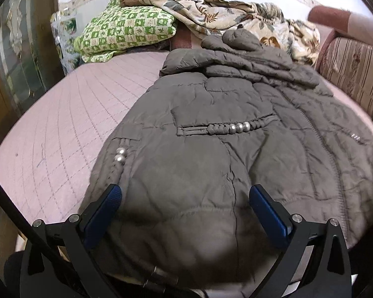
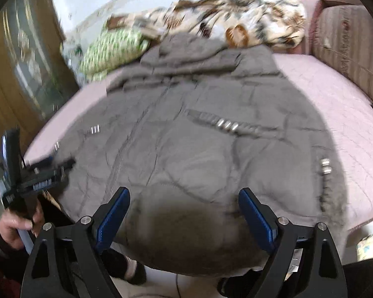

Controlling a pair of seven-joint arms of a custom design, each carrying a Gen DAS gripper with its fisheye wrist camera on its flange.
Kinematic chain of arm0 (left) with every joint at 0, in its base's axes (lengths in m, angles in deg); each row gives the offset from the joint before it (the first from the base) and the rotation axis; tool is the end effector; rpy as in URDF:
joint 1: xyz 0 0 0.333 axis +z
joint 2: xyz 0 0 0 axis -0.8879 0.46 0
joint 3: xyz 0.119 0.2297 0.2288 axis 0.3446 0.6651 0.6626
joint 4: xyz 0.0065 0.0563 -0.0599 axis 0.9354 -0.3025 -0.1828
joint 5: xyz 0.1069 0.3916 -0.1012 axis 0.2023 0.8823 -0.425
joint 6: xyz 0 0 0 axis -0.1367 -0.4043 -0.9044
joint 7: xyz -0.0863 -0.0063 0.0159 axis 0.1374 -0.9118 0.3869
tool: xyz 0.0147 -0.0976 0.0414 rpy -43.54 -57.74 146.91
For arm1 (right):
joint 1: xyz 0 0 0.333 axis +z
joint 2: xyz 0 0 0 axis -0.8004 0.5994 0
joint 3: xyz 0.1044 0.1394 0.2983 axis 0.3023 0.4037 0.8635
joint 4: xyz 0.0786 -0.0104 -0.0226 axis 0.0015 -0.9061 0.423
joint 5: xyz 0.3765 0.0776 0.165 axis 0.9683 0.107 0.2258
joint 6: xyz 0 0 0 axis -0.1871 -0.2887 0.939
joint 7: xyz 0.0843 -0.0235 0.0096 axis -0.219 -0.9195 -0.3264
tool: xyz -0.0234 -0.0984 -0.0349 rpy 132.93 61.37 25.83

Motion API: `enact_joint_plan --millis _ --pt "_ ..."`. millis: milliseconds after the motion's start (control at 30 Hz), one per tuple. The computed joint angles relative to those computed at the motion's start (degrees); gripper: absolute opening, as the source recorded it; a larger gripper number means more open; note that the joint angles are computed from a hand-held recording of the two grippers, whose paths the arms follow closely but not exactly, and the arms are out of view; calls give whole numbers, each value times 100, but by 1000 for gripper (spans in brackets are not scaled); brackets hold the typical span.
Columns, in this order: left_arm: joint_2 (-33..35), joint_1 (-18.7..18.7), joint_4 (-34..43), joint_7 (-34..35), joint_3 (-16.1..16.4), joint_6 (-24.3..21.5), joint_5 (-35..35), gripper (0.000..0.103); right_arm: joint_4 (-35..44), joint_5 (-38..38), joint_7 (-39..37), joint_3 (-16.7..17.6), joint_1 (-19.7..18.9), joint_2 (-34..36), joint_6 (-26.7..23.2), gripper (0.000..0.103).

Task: Fold large clothes
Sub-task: 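Close both tools on the jacket hem and lift it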

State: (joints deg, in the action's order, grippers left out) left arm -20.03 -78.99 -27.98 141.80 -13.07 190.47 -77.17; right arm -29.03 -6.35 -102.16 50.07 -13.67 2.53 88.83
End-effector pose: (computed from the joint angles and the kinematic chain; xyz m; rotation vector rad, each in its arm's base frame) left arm 0.7313 -0.2075 0.4228 -1.5175 1.9982 -0.8384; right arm 0.6295 0.4613 0.3993 -1.4424 1.8255 -0.6097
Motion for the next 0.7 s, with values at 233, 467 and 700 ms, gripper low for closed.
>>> enact_joint_plan --millis 233,467,700 --pt "-461 218 -451 -658 199 125 -314 103 -1352 -1211 2580 -590 489 -1166 -1102 80" --pt "-208 1337 -81 -311 -849 -769 -1502 97 -2177 -1448 4525 -383 -291 -1412 140 77" --pt "-161 1519 -104 226 -1179 -952 -2191 90 -1807 -1581 4811 46 -903 -902 1189 66"
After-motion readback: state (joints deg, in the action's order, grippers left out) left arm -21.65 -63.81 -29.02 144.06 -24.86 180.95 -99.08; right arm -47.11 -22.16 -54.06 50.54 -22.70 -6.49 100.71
